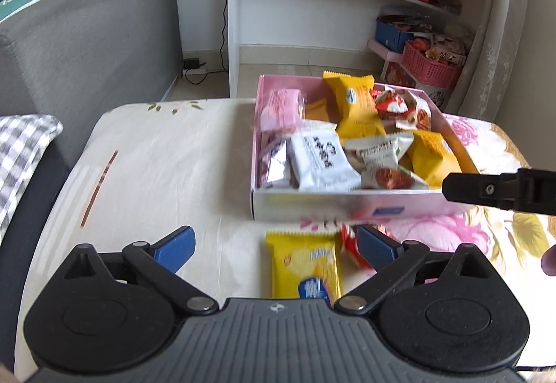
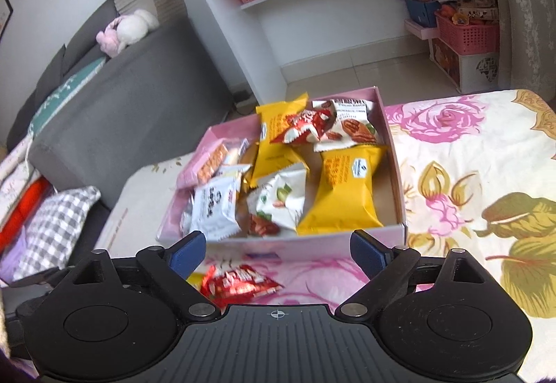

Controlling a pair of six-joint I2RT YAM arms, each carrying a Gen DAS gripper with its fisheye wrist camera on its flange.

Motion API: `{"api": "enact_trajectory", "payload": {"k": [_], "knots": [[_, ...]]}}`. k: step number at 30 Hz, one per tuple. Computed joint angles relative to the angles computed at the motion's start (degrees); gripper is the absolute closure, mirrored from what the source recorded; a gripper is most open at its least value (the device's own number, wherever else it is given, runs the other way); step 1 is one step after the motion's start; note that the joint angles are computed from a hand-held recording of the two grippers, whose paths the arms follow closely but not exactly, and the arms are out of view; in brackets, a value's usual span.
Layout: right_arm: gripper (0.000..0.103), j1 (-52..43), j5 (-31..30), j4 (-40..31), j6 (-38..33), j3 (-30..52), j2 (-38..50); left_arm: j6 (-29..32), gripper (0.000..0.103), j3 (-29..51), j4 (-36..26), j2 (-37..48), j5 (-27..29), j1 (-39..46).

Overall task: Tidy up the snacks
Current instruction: 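Withdraw both open tools toward the yellow bag and red candy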

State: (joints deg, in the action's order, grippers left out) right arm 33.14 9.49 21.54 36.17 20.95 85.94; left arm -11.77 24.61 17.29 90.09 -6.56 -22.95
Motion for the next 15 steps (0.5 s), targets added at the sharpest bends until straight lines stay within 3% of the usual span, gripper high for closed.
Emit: {"api": "enact_trajectory", "payload": {"k": [9,15], "knots": [[0.011,3.4,4.3,-6.3,-0.7,1.2,2.6,0.8,0.004,-3.6,4.5,2.2,1.7,-0.8],[0.011,3.4,3.7,-5.4,1.8,0.8,4.5,0.1,0.020,-4.1,10.0,7.4,4.4,-0.7]]}}
